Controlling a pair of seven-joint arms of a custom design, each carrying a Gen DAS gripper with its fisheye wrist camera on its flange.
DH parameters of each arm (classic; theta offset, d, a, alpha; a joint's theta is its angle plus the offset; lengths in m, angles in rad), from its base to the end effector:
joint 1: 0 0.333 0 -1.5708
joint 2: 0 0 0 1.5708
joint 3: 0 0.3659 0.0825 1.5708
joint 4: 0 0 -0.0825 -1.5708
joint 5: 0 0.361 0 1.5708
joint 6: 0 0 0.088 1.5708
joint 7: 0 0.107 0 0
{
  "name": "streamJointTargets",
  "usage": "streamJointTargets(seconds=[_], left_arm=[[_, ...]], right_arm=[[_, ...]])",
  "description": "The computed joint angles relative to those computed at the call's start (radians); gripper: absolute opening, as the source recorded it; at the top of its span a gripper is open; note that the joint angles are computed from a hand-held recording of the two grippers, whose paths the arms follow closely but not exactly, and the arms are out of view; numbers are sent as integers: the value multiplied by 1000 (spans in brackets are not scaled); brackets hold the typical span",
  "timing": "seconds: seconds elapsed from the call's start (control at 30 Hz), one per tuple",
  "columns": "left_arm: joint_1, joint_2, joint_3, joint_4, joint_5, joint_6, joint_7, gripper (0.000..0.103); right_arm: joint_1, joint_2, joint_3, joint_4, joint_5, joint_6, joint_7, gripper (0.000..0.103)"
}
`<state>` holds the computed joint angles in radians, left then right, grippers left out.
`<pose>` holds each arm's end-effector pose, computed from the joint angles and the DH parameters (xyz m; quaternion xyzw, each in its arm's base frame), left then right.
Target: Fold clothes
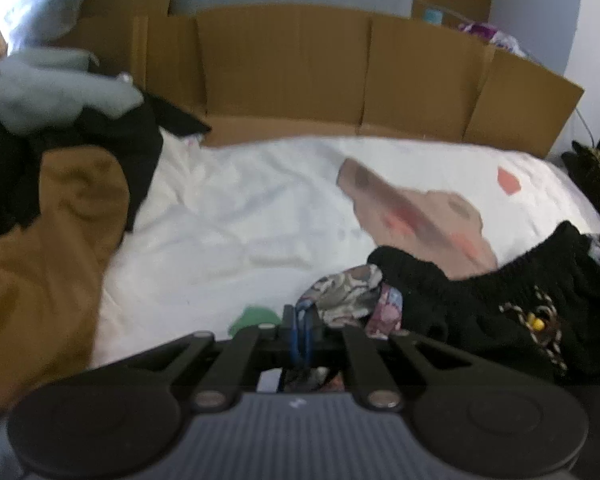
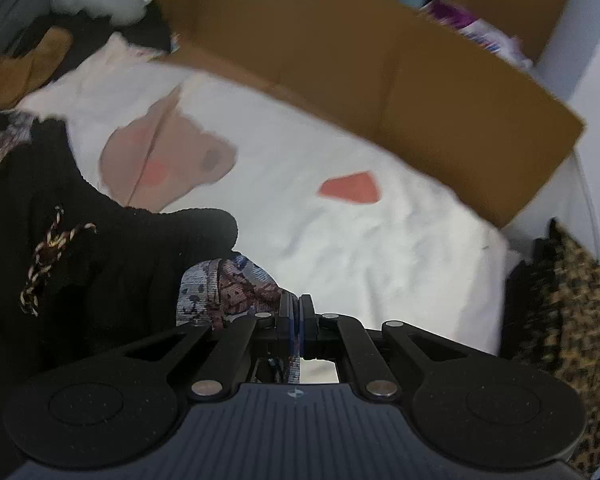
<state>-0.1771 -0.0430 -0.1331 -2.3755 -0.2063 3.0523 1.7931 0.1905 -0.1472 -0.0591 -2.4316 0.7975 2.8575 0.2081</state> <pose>0.5003 -0.1444 0.4889 -0.5417 0.7629 -0.2868 0.2057 0.4773 0.0228 0.4780 -0.8700 0.3612 -0.2191 0.2543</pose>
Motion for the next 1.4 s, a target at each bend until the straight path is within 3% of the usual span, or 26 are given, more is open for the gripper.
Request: streamJointTargets(seconds=[0.13, 0.23, 0.43, 0.5, 0.63, 0.7, 0.8, 0.93, 1.0, 1.07, 1.3, 1.4], left_arm=[[-11, 6, 0, 6, -32, 35, 20, 4], [-5, 40, -10, 13, -38, 4, 21, 4], [49, 119, -53, 50, 67, -126, -31, 5], [63, 119, -63, 63, 82, -148, -37, 12], [100, 95, -98, 65, -125, -141, 98, 26], [99, 84, -95, 69, -196, -133, 125, 27], [90, 102, -90, 103, -245, -143, 149, 27], [92, 138, -104, 150, -249, -147, 181, 28], [104, 160, -121, 176, -287, -154, 195, 30], [115, 180, -140, 195, -316, -162, 212, 30], [144, 224, -175, 219, -330, -191, 242, 30], [159, 225, -188, 216, -354, -218, 269, 30]], right_arm=[[6, 0, -9, 19, 52, 49, -25, 0], [-12, 21, -2, 19, 19, 74, 36, 0], [-54, 102, 11, 17, -77, 12, 156, 0], [-68, 109, 15, 26, -106, -26, 209, 1], [-82, 88, 10, 43, -62, -73, 198, 11], [-84, 79, 8, 51, -31, -75, 190, 24], [-83, 72, 1, 74, 24, -104, 170, 31], [-95, 91, -1, 139, -18, -226, 132, 39], [-101, 111, 7, 169, -67, -257, 179, 44], [-107, 138, 12, 197, -86, -294, 222, 44], [-125, 205, 33, 216, 51, -262, 222, 44], [-130, 209, 37, 205, 41, -272, 215, 44]])
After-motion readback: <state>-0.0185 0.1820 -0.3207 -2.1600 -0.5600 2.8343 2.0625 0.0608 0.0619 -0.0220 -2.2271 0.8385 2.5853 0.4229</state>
